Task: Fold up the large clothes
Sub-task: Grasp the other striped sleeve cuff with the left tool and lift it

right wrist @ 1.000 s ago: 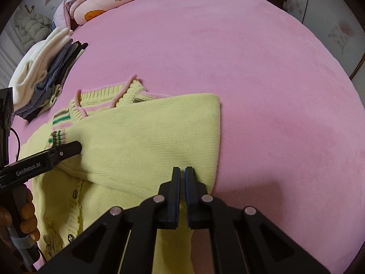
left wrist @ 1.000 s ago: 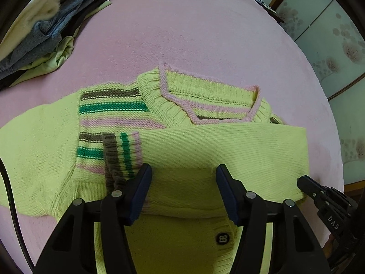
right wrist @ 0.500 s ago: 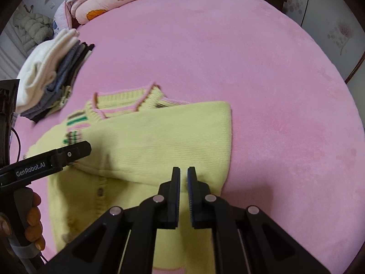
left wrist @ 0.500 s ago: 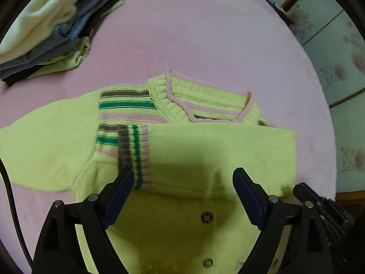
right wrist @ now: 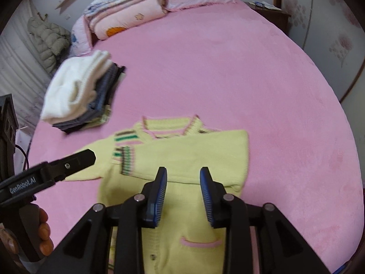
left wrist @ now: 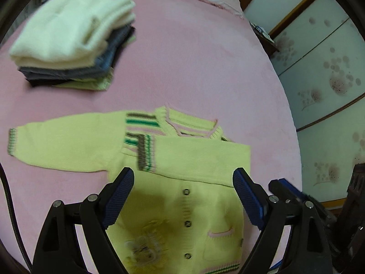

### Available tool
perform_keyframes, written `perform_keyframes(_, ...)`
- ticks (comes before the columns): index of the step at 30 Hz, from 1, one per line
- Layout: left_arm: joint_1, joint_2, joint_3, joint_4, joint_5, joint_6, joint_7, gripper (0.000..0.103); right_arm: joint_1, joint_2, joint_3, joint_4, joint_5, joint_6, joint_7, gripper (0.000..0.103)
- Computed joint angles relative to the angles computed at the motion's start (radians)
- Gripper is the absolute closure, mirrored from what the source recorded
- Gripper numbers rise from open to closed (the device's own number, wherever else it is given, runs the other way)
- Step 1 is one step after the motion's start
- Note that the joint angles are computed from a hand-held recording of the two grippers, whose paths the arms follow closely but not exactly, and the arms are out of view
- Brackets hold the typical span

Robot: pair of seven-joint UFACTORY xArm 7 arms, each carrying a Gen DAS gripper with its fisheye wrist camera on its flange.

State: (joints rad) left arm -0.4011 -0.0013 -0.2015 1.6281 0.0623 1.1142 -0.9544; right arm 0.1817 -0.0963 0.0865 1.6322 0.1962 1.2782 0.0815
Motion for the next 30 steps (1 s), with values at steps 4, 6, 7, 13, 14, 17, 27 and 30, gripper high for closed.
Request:
perform_keyframes(4,0.024,-0.102,0.015,-0.067,-0.006,0.014,0.016,0.016,0.026,0.031,0.023,0.09,0.017,0.012,0.023,0.073)
perform_keyframes(6,0.045,-0.154,0.016,-0.118,-0.008,0.013,0.01,0.016,0.043,0.048,0.036,0.124,0.02,0.009,0.034,0.072)
perform_keyframes(7,0.056,-0.176,0.016,-0.137,-0.007,0.018,0.008,0.016,0.054,0.057,0.044,0.138,0.021,0.004,0.04,0.072)
perform_keyframes(13,0.136,-0.362,0.045,-0.34,-0.042,0.011,0.019,0.016,0.129,0.11,0.091,0.164,0.01,-0.053,0.088,0.072)
perform_keyframes(14,0.152,-0.396,0.05,-0.391,-0.049,-0.007,0.016,0.016,0.142,0.119,0.097,0.162,0.005,-0.064,0.094,0.072)
perform_keyframes(17,0.208,-0.513,0.073,-0.562,-0.068,-0.074,-0.006,0.016,0.182,0.144,0.114,0.15,-0.012,-0.098,0.117,0.072)
perform_keyframes(27,0.317,-0.743,0.197,-1.057,-0.26,-0.358,-0.021,0.017,0.306,0.272,0.146,0.142,-0.091,-0.177,0.183,0.072)
perform_keyframes(30,0.317,-0.763,0.22,-1.164,-0.331,-0.489,-0.01,0.019,0.327,0.3,0.147,0.153,-0.095,-0.18,0.183,0.072)
